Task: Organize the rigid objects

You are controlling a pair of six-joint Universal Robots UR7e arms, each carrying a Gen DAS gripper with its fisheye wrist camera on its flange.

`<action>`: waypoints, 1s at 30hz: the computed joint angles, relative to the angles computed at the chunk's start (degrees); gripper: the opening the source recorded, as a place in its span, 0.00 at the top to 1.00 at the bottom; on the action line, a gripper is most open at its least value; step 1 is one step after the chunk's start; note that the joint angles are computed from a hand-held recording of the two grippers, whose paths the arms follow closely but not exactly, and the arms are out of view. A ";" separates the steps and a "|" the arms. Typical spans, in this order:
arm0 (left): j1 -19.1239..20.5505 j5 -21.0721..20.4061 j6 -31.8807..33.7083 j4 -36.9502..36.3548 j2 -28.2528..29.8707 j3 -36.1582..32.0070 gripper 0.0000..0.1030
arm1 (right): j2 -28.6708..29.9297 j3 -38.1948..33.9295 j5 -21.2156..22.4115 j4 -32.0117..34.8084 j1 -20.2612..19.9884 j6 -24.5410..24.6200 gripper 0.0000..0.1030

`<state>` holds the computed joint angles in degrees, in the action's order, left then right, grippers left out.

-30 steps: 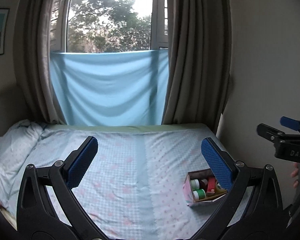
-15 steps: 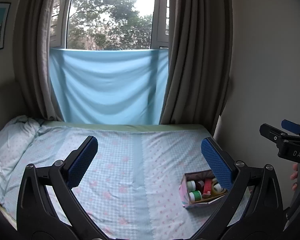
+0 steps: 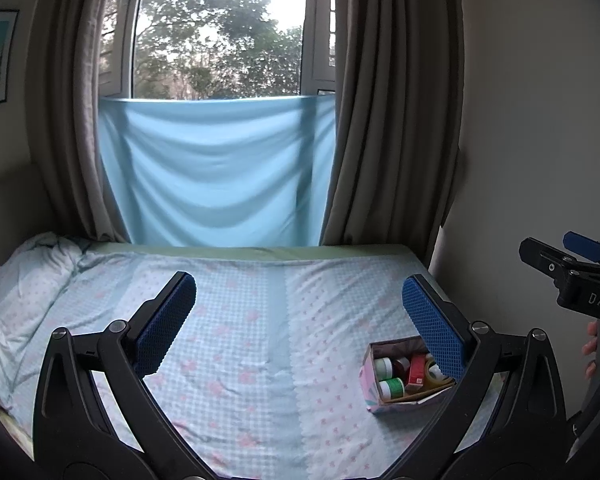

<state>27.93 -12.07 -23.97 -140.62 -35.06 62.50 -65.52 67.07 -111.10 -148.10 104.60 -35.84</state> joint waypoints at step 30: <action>-0.24 3.52 -11.36 13.37 0.72 -1.90 0.00 | 0.03 -0.43 1.07 1.21 -0.14 -1.03 0.00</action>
<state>27.69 -8.55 -35.34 -127.25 -34.34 60.60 -65.50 66.65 -110.03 -146.89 104.47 -36.87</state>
